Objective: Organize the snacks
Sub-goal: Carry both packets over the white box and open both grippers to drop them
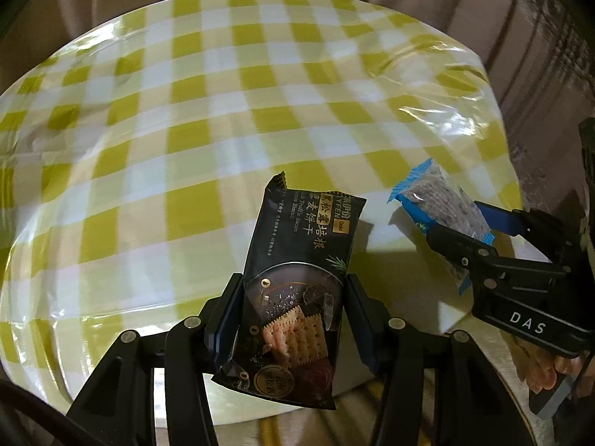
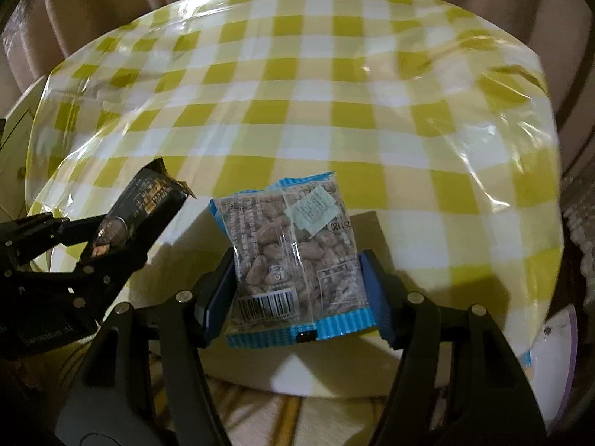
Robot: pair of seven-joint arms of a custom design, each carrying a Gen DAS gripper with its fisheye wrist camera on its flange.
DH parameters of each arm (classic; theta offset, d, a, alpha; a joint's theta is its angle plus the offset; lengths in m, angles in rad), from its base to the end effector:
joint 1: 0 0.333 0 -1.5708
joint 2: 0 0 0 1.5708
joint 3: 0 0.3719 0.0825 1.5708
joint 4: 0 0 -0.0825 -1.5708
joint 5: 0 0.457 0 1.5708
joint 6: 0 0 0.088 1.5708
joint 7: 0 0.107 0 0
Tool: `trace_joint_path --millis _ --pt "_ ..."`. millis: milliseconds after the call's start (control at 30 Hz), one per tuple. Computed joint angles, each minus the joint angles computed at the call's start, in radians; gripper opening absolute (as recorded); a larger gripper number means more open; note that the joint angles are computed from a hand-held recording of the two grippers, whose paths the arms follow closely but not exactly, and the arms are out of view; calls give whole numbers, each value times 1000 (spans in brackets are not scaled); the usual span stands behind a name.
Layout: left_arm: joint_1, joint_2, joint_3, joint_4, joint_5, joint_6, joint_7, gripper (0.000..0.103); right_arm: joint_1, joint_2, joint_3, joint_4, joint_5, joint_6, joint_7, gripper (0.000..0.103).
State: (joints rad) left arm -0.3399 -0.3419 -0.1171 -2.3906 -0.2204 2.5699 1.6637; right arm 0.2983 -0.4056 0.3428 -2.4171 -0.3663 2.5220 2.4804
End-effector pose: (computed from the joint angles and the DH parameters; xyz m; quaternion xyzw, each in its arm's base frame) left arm 0.4724 -0.2327 0.5236 -0.5330 0.8039 -0.2463 0.0950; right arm 0.4003 0.3182 0.5230 -0.6691 0.6774 -0.2068 0.2250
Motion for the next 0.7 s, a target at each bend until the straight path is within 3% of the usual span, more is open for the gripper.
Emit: trace_joint_path --millis 400,700 --pt "-84 30 -38 52 -60 -14 54 53 -32 -255 -13 -183 100 -75 9 67" --pt "-147 79 -81 112 -115 -34 117 53 -70 -526 -23 -325 176 -254 -11 67"
